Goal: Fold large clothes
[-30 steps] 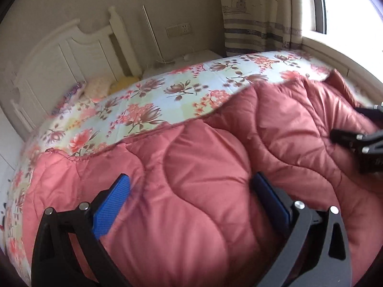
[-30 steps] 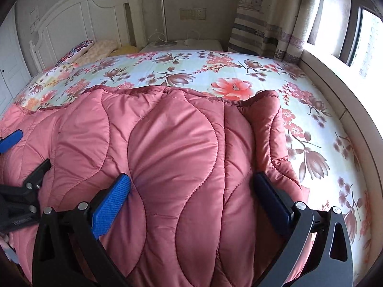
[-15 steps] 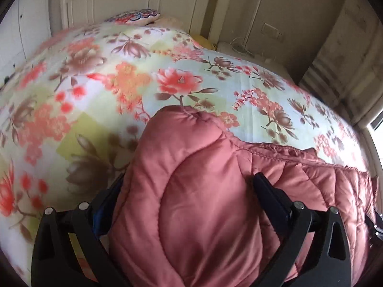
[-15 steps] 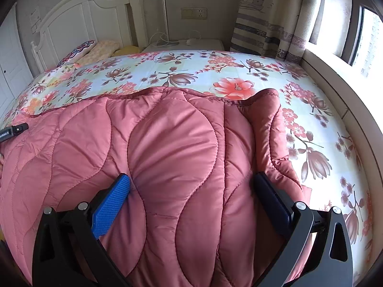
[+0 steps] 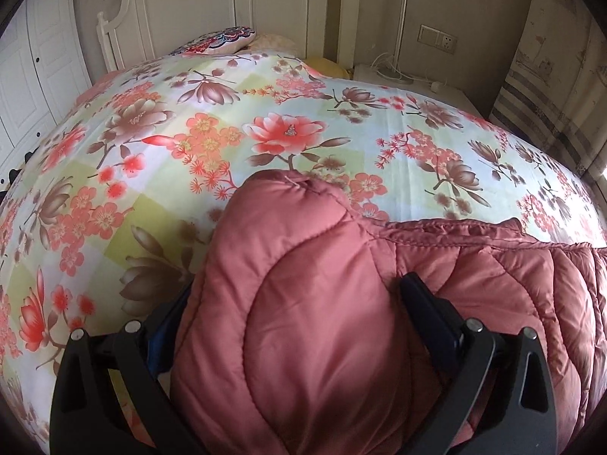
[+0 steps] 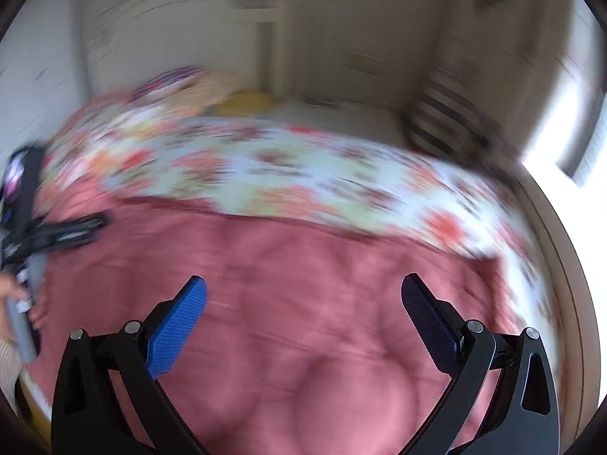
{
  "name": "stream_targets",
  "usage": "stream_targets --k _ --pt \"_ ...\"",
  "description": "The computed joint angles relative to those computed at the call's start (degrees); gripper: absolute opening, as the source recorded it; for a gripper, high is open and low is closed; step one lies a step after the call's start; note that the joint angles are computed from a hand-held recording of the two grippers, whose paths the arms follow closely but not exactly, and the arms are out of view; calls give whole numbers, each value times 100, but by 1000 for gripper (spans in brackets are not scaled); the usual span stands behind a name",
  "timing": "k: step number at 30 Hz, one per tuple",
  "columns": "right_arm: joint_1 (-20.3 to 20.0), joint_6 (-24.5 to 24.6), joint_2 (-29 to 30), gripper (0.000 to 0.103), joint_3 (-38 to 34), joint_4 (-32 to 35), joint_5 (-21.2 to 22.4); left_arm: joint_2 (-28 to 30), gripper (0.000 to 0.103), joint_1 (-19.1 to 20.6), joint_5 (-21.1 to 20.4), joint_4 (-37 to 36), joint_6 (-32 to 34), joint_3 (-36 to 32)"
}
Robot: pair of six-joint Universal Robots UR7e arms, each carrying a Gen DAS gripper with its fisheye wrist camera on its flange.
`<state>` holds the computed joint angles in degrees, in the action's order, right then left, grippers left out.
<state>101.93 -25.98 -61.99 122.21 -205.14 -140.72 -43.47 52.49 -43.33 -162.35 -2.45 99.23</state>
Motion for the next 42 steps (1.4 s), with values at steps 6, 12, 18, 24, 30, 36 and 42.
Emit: stream_targets --k 6,12,18,24,30,36,42 --pt "-16 -676 1147 98 -795 325 -284 -46 101 85 -175 82 -120 -35" --pt "-424 348 159 98 -369 972 238 -43 101 94 -193 52 -98 -33" --pt "-1247 660 -899 98 224 560 -57 -42 101 92 -233 55 -36 -35" --pt "-2042 1496 -1751 98 811 733 1341 -39 101 90 -253 192 -105 -74" --pt "-1846 1310 -1482 98 685 610 891 -114 100 -235 226 -100 -230 79" --pt "-1885 1242 -1486 98 700 550 878 -12 101 -1158 -247 -1369 1003 782" --pt "-1893 1250 -1508 98 738 481 932 806 101 -1292 -168 -1537 1851 774"
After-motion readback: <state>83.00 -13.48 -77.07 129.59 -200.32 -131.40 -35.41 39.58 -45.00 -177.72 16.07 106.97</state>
